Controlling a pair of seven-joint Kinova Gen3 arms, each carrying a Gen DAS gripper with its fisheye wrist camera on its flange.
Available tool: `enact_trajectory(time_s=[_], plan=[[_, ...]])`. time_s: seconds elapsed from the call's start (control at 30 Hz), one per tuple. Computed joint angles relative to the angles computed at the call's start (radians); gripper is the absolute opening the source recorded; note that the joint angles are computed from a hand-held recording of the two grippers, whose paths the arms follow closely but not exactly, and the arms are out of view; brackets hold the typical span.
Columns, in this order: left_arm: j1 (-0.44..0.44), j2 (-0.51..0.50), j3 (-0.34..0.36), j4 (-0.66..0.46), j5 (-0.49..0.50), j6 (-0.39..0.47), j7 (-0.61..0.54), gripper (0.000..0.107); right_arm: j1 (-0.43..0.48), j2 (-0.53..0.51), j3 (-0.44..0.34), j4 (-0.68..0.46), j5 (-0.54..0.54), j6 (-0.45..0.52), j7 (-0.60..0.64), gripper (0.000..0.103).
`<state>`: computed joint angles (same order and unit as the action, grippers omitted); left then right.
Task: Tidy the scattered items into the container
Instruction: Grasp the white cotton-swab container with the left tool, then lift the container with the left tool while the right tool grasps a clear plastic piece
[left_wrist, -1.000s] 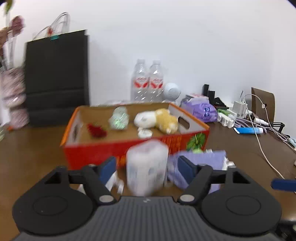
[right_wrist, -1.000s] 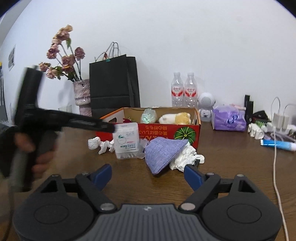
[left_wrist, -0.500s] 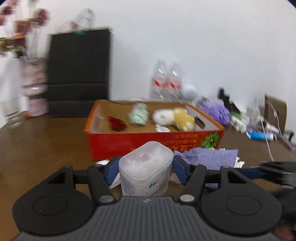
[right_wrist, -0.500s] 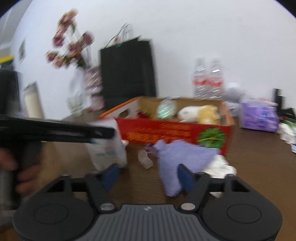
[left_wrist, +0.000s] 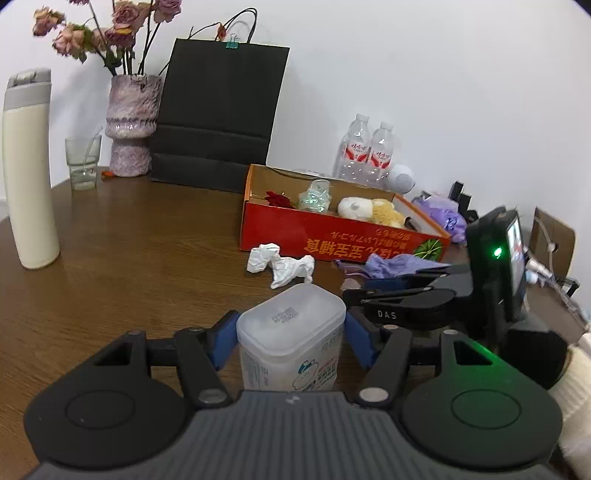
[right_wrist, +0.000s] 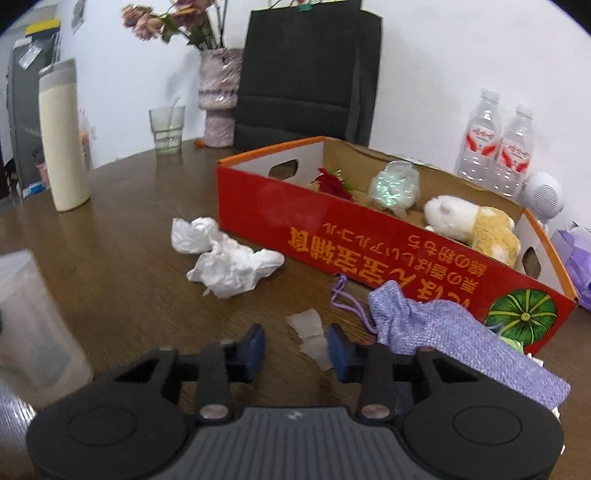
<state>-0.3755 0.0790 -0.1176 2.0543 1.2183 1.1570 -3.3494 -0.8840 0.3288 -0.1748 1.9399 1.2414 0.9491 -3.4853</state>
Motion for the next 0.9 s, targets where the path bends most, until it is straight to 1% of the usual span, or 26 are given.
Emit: enact_trajectory(time_s=[0.03, 0.07, 0.13, 0.17, 0.23, 0.3, 0.37, 0.4, 0.47, 0.53, 0.6, 0.63, 0.67, 0.73, 0.8, 0.83, 0.9], plan=[[-0.001, -0.002, -0.006, 0.005, 0.003, 0.009, -0.015, 0.063, -0.008, 0.005, 0.003, -0.006, -0.011, 0.021, 0.01, 0.012], [0.001, -0.003, -0.018, 0.012, 0.008, 0.022, -0.039, 0.063, -0.008, 0.003, 0.002, 0.0, -0.009, 0.026, 0.004, 0.011], [-0.009, -0.004, -0.03, 0.028, 0.007, 0.057, -0.086, 0.063, 0.001, -0.022, 0.002, 0.034, 0.009, 0.001, -0.051, 0.004], [-0.015, -0.005, -0.036, 0.041, 0.008, 0.07, -0.109, 0.063, 0.005, -0.029, 0.001, 0.046, 0.015, -0.002, -0.076, 0.004], [-0.021, -0.02, -0.04, 0.068, 0.007, 0.067, -0.141, 0.063, 0.01, -0.048, -0.012, 0.064, 0.016, -0.005, -0.107, 0.003], [-0.015, -0.047, -0.043, 0.097, 0.005, 0.041, -0.165, 0.063, -0.017, -0.061, -0.036, 0.066, -0.002, 0.04, -0.113, 0.003], [-0.012, -0.068, -0.051, 0.114, -0.002, 0.037, -0.187, 0.063, -0.028, -0.087, -0.103, 0.089, 0.003, 0.091, -0.164, 0.003], [-0.013, -0.069, -0.058, 0.11, -0.017, 0.054, -0.187, 0.063, -0.052, -0.103, -0.133, 0.101, -0.005, 0.127, -0.202, 0.003], [-0.03, -0.064, -0.054, 0.089, -0.049, 0.099, -0.171, 0.063, -0.141, -0.133, -0.158, 0.124, -0.033, 0.209, -0.283, 0.003], [-0.044, -0.054, -0.035, 0.037, -0.112, 0.145, -0.11, 0.064, -0.233, -0.159, -0.174, 0.132, -0.091, 0.29, -0.364, 0.004], [-0.052, -0.017, 0.005, -0.032, -0.166, 0.18, -0.028, 0.064, -0.292, -0.175, -0.207, 0.14, -0.149, 0.34, -0.445, 0.004], [-0.033, 0.004, 0.01, -0.065, -0.181, 0.185, 0.012, 0.063, -0.294, -0.169, -0.239, 0.136, -0.171, 0.372, -0.471, 0.004], [0.002, 0.02, 0.003, -0.095, -0.193, 0.182, 0.053, 0.063, -0.305, -0.159, -0.253, 0.128, -0.193, 0.399, -0.481, 0.004], [0.081, 0.061, -0.015, -0.159, -0.212, 0.16, 0.134, 0.063, -0.334, -0.144, -0.258, 0.12, -0.221, 0.439, -0.508, 0.005], [0.144, 0.103, -0.025, -0.226, -0.24, 0.156, 0.216, 0.063, -0.351, -0.142, -0.256, 0.127, -0.23, 0.452, -0.551, 0.007], [0.159, 0.126, -0.012, -0.258, -0.256, 0.15, 0.256, 0.064, -0.358, -0.137, -0.255, 0.129, -0.231, 0.46, -0.57, 0.009], [0.196, 0.148, 0.015, -0.295, -0.301, 0.091, 0.338, 0.064, -0.364, -0.131, -0.249, 0.136, -0.23, 0.464, -0.599, 0.011]])
